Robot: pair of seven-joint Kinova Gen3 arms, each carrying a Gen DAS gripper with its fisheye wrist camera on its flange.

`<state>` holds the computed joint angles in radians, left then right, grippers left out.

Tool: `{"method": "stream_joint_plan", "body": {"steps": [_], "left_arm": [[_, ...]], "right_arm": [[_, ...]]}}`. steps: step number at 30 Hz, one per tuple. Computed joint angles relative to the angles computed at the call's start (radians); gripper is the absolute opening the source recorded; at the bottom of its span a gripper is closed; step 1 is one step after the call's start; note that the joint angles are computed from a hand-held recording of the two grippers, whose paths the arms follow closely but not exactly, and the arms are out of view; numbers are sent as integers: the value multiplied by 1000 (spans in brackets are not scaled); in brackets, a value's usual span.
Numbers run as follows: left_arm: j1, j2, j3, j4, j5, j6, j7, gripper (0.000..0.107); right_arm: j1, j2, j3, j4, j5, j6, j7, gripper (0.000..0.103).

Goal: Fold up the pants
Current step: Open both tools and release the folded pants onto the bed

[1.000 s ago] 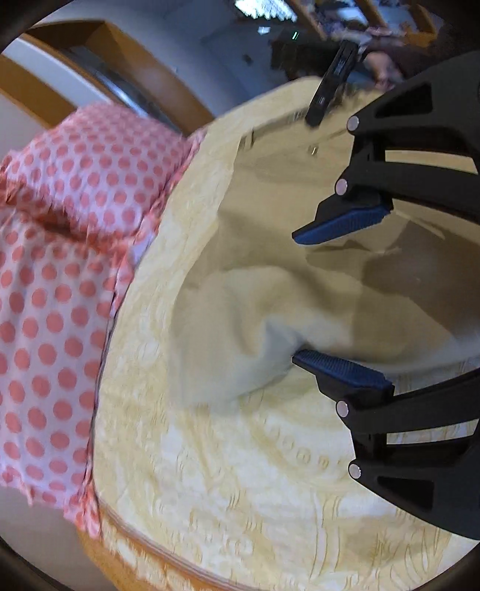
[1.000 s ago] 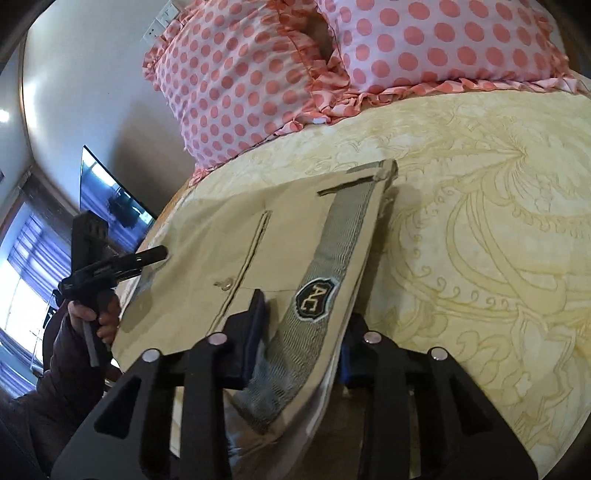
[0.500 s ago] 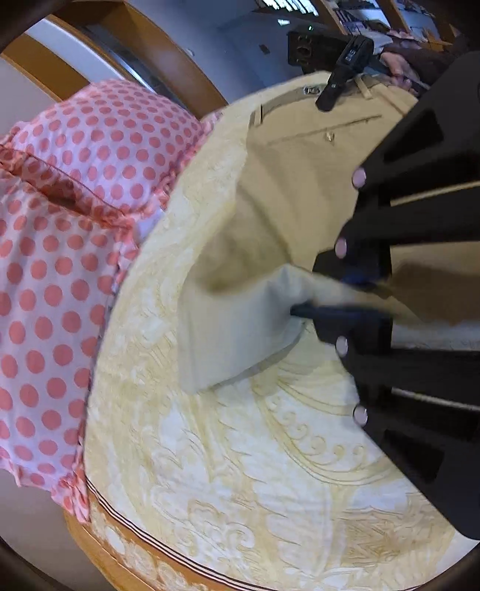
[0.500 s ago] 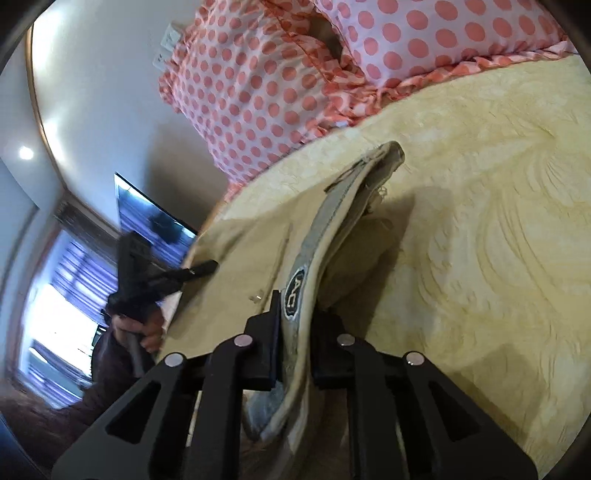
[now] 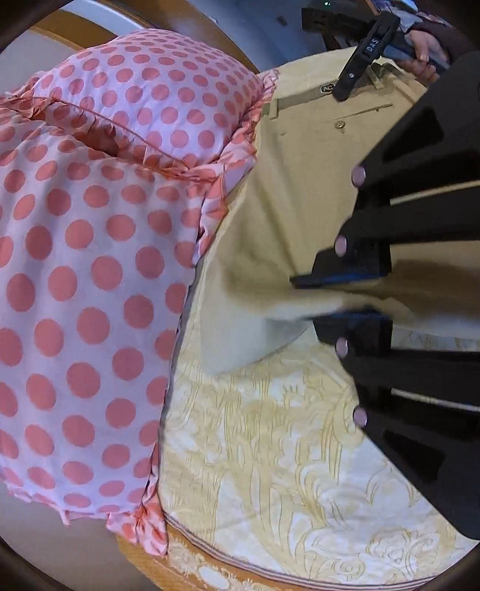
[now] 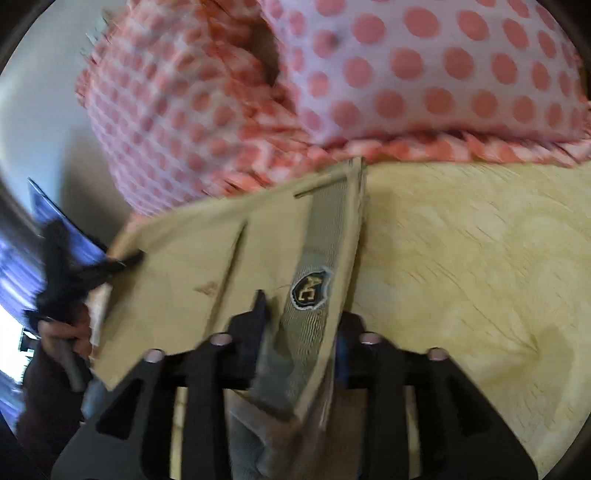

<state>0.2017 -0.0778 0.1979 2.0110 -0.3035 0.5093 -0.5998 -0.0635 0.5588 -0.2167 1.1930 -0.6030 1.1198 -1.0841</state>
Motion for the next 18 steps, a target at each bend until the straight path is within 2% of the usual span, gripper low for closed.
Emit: {"method": "stream_joint_plan", "body": {"steps": [1, 2, 4, 6, 7, 8, 9, 10, 12, 14, 15, 16, 17, 18], "left_arm": [[-21, -28, 25, 11, -37, 17, 25, 17], [-52, -69, 68, 22, -78, 50, 55, 17], [-59, -146, 115, 55, -145, 67, 132, 20], [7, -208, 93, 96, -150, 20, 169, 24], [54, -226, 77, 117, -127, -14, 163, 32], [100, -225, 50, 127, -90, -43, 141, 53], [146, -210, 16, 136, -50, -67, 116, 61], [181, -177, -4, 146, -23, -88, 106, 64], [196, -109, -15, 135, -19, -85, 131, 63], [148, -75, 48, 112, -80, -38, 206, 55], [124, -74, 95, 96, -120, 3, 246, 55], [112, -89, 141, 86, -157, 44, 287, 56], [112, -114, 187, 82, -195, 84, 328, 58], [109, -132, 234, 79, -236, 125, 368, 60]], "right_arm": [[11, -33, 6, 36, -11, -31, 23, 48], [41, -69, -5, 79, -38, -65, 62, 62], [127, -123, -77, 147, -118, -84, 142, 71], [204, -138, -151, 178, -197, -38, 217, 73], [216, -137, -165, 180, -220, 2, 234, 78], [209, -128, -161, 171, -226, 40, 236, 82], [184, -122, -142, 167, -220, 67, 221, 83], [141, -117, -104, 170, -198, 77, 189, 84], [82, -102, -22, 182, -204, 77, 113, 84], [88, -104, -1, 199, -253, 69, 45, 84], [84, -131, 8, 229, -259, 43, 31, 84], [95, -175, -1, 263, -249, 2, 33, 88], [115, -222, -29, 293, -222, -32, 51, 101], [150, -268, -75, 327, -202, -49, 86, 101]]}}
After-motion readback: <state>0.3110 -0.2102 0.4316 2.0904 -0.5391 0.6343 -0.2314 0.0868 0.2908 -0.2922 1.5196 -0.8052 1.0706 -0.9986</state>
